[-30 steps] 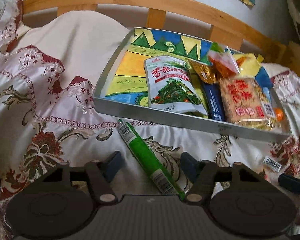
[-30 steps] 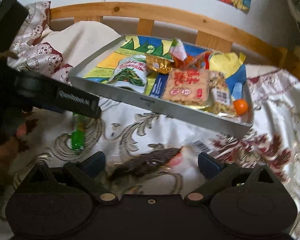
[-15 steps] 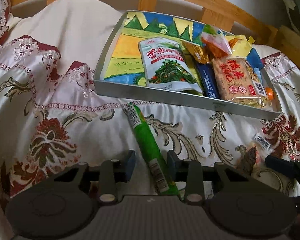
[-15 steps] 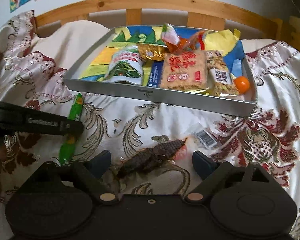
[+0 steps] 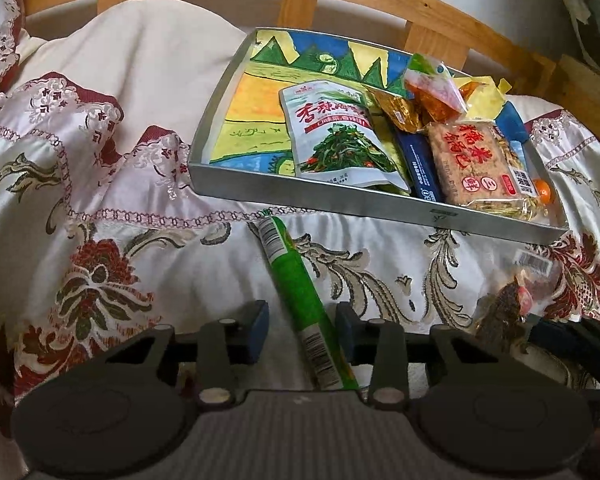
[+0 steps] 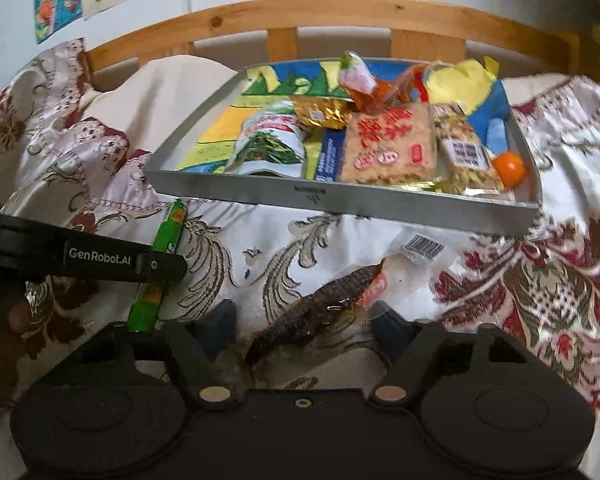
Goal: Organize snacks
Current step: 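Grasp the green candy stick with the left tool while the right tool grasps the dried-fish pack, then lower the green stick and dried-fish pack into the tray with both tools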
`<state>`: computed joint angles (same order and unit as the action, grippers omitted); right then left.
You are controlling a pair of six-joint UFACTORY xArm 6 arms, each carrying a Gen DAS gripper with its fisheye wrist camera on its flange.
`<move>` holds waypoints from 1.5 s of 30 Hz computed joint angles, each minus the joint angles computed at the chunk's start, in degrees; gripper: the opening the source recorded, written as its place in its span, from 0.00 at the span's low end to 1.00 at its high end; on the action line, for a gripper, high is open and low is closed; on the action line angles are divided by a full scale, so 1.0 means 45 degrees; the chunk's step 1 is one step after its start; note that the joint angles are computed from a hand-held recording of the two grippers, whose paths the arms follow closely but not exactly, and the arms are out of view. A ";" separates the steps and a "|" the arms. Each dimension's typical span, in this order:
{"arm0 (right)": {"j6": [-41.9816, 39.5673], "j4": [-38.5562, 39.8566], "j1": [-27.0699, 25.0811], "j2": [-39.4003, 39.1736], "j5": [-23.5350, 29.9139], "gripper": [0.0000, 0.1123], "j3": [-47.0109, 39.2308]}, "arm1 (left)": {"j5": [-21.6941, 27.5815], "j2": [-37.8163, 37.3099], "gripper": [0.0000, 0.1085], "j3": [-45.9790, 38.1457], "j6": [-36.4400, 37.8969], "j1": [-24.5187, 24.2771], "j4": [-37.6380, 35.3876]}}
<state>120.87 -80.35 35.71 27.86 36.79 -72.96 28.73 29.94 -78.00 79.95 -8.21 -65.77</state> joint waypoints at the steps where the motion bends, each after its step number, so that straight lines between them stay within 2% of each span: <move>1: 0.0032 -0.0195 -0.0012 -0.0005 -0.0049 0.57 -0.0003 | 0.0014 0.0013 0.37 -0.0018 -0.0043 0.0005 -0.0031; 3: -0.0091 -0.0370 -0.0008 0.0008 -0.0044 0.45 -0.0047 | -0.0014 -0.0009 0.37 0.0005 -0.0016 -0.0004 -0.0065; 6: -0.0300 -0.0539 0.0072 0.0051 0.0137 0.37 -0.0136 | -0.0148 -0.0066 0.33 0.0078 0.0076 -0.0062 -0.0176; 10: 0.0026 -0.0943 0.0036 0.0015 -0.0090 0.36 -0.0104 | -0.0405 -0.0149 0.30 0.0203 0.0240 -0.0142 -0.0408; 18: 0.0320 -0.0709 0.0020 -0.0005 -0.0086 0.36 -0.0060 | -0.0847 -0.0151 0.33 0.0303 0.0915 -0.0328 -0.0825; 20: 0.0447 -0.0744 0.0050 -0.0016 -0.0033 0.36 -0.0041 | -0.0812 -0.0170 0.29 0.0305 0.0719 -0.0328 -0.0631; 25: 0.1107 -0.1568 0.0186 -0.0116 0.0179 0.28 0.0016 | -0.0445 -0.0378 0.20 0.0428 0.0690 -0.0227 -0.0497; 27: 0.0996 -0.1900 0.0289 -0.0138 0.0338 0.18 -0.0035 | 0.0148 -0.0445 0.18 0.0405 0.0472 -0.0072 -0.0340; 31: 0.0936 -0.2343 0.0398 -0.0097 0.0376 0.15 -0.0185 | 0.0851 -0.0503 0.18 0.0334 -0.0245 0.0112 -0.0110; 35: 0.1237 -0.2727 0.0485 -0.0212 0.0582 0.11 -0.0125 | 0.0794 -0.0630 0.18 0.0390 -0.0520 0.0154 -0.0329; 45: 0.1666 -0.3328 0.0500 -0.0499 0.1120 0.11 0.0025 | 0.0678 -0.0991 0.18 0.0275 -0.0034 0.0314 -0.2014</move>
